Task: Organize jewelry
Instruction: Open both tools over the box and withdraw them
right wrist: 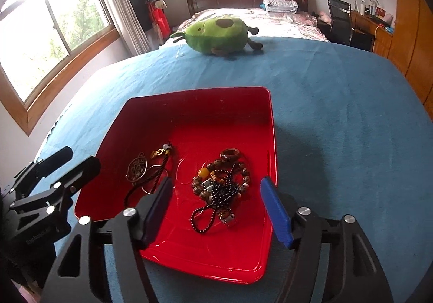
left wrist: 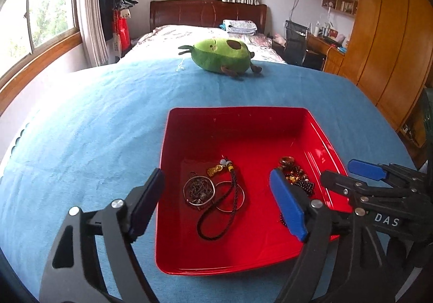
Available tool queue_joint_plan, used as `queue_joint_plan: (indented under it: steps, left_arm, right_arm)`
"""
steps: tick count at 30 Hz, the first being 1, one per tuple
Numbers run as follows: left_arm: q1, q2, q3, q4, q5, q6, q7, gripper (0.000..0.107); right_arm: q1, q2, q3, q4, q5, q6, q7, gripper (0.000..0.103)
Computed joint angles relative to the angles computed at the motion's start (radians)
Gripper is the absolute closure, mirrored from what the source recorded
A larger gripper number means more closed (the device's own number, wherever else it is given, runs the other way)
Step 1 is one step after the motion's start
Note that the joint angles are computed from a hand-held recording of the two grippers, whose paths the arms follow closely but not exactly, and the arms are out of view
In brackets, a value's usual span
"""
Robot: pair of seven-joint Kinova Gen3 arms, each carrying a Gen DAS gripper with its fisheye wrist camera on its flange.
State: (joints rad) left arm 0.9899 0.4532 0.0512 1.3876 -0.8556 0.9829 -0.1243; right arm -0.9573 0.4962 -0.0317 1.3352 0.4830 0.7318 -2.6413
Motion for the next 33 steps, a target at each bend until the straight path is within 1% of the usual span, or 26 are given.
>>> queue_joint_plan:
  steps: [3,4,7,10,11,18,23,29,33]
  left_arm:
    - [0.012,-0.005,-0.003,0.005,-0.018,0.003,0.011,0.018]
    - [0.015,-0.007,-0.004,0.008,-0.024,0.004,0.017,0.017]
    - [0.018,-0.013,0.000,0.016,-0.035,0.005,0.030,0.015]
    - [0.022,-0.017,0.004,0.019,-0.044,0.011,0.048,0.013]
    - [0.021,-0.018,0.006,0.019,-0.044,0.012,0.050,0.013]
    - [0.029,-0.039,0.023,0.036,-0.047,0.028,0.074,0.012]
    - [0.051,-0.058,0.044,0.058,-0.057,0.071,0.102,0.011]
    - [0.072,-0.078,0.084,0.112,-0.048,0.121,0.137,0.011]
    - [0.086,-0.087,0.111,0.160,-0.025,0.136,0.167,0.011]
  right_arm:
    - [-0.008,-0.005,0.004,0.006,0.008,0.005,-0.012,0.022]
    - [-0.009,-0.007,0.005,0.009,0.011,0.006,-0.016,0.019]
    - [-0.012,-0.018,0.004,0.023,0.020,0.005,-0.030,0.017]
    - [-0.013,-0.031,0.001,0.036,0.024,0.008,-0.047,0.005]
    - [-0.018,-0.036,0.003,0.041,0.032,0.011,-0.058,0.004]
    - [-0.022,-0.073,-0.011,0.093,0.062,0.012,-0.113,0.004]
    - [-0.030,-0.108,-0.024,0.148,0.093,0.009,-0.170,0.004]
    - [-0.033,-0.138,-0.055,0.214,0.119,0.003,-0.221,0.004]
    - [-0.025,-0.156,-0.086,0.273,0.100,-0.025,-0.239,0.004]
